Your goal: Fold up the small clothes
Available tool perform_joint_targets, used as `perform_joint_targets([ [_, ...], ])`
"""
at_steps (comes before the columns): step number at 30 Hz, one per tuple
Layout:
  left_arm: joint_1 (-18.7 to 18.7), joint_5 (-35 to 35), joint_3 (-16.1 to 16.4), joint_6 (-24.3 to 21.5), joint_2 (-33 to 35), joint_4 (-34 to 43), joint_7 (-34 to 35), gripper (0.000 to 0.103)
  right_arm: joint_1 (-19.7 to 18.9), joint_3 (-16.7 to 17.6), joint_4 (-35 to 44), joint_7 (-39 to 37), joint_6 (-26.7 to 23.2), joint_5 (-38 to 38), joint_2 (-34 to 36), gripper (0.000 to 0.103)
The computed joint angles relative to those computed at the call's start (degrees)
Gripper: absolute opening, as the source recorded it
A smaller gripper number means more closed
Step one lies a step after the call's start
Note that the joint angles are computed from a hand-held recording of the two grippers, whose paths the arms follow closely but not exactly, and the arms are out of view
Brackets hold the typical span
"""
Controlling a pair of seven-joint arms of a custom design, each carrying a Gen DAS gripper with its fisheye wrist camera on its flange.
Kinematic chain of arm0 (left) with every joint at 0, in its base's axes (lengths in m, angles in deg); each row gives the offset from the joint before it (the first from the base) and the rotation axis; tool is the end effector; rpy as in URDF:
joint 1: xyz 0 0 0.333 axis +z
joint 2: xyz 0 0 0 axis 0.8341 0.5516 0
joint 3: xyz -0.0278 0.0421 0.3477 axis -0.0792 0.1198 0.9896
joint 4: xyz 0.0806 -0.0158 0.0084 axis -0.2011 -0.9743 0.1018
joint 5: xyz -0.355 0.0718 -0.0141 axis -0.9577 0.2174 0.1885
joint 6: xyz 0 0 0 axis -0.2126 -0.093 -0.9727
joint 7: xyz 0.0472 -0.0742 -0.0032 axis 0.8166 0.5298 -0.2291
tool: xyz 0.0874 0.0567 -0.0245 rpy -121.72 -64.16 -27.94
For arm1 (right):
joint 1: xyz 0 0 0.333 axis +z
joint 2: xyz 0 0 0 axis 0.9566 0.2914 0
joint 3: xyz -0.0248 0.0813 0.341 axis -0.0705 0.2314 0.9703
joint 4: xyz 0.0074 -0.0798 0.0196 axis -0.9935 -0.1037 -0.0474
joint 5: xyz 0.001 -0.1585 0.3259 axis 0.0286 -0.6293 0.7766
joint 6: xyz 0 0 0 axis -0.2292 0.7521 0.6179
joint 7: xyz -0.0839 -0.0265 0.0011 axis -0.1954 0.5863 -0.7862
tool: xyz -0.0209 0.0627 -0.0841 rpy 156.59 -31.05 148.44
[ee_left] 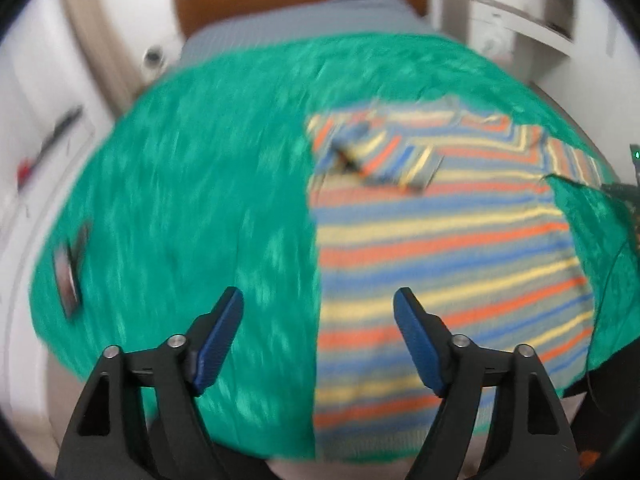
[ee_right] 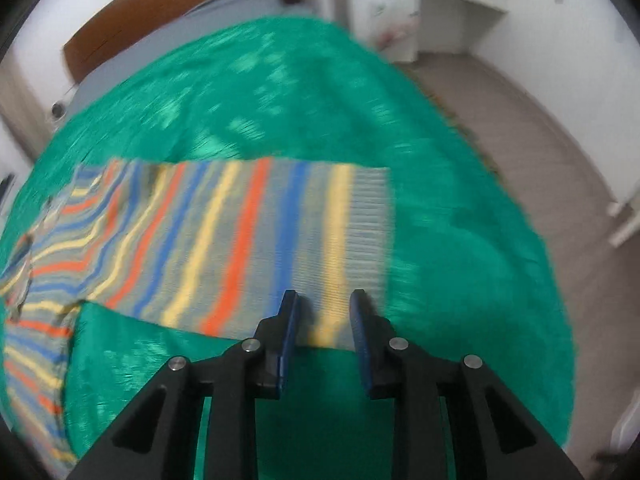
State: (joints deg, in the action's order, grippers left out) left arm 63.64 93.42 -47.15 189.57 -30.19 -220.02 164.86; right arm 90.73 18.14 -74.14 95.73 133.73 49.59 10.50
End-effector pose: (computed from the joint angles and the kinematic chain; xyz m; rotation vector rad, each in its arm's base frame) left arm 0.3406 0.0266 0.5929 -1.7542 1.8588 -0.4371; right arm 0.4711 0.2203 0.4927 -1.7164 2.1502 -0.6249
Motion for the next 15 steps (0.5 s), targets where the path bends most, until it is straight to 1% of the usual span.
perform_joint_targets([
  [1, -0.98, 0.36, -0.06, 1.92, 1.59, 0.92, 1.43, 0.084, 1.05, -0.44, -1.45, 1.96, -0.03, -1.48, -1.95, 0.032],
  [2, -2.17, 0.8, -0.2, 4.81, 3.8, 1.81, 3.25, 0.084, 0.1, 0.48, -3.28, 2.63, 2.24, -1.41, -3.6, 0.033],
  [3, -3.5, 1.17, -0.22, 7.97, 6.66, 2.81, 5.48, 0.084, 0.14, 0.74, -5.45, 3.25, 4.48, -0.74, -5.72, 0.034],
  [4, -5.61, 0.87, 0.25, 10.78, 10.63, 4.46, 8.64, 0.084, 0.09, 1.29, -7.03, 3.79, 5.85, -0.18, -7.44, 0.038],
  [5, -7.78, -0.73, 1.24, 11.51, 13.84, 6.23, 11.58, 0.084, -0.04, 2.15, -9.03, 4.85, 7.38, -0.11, -9.36, 0.042],
  [6, -10.15, -3.52, 2.61, 11.25, 17.51, 8.73, 14.84, 0.083, -0.07, 3.27, -11.02, 5.84, 8.54, -0.03, -11.35, 0.044],
  [7, -11.45, -6.16, 3.22, 10.63, 20.32, 10.79, 17.29, 0.083, -0.23, 4.25, -12.08, 6.15, 9.02, 0.16, -12.51, 0.047],
  [8, -12.56, -8.82, 3.65, 8.95, 24.6, 14.05, 20.09, 0.082, -0.32, 5.67, -13.18, 6.96, 9.15, 0.02, -13.66, 0.048],
  [10, -11.45, -8.39, 1.81, 7.29, 29.52, 17.44, 20.88, 0.078, -0.17, 7.92, -15.01, 7.63, 8.76, 0.25, -15.7, 0.049],
  [11, -10.54, -6.5, 0.56, 6.75, 32.09, 18.85, 20.5, 0.077, -0.03, 9.24, -15.94, 8.58, 8.69, 0.21, -16.45, 0.049],
  [13, -8.49, -1.41, -1.45, 6.32, 35.39, 20.06, 18.17, 0.073, -0.09, 10.64, -16.85, 9.71, 8.79, 0.23, -17.25, 0.049],
  [15, -7.31, -0.07, -2.15, 5.34, 36.82, 20.36, 17.64, 0.071, -0.08, 12.29, -17.75, 11.48, 8.4, -0.04, -18.38, 0.049],
])
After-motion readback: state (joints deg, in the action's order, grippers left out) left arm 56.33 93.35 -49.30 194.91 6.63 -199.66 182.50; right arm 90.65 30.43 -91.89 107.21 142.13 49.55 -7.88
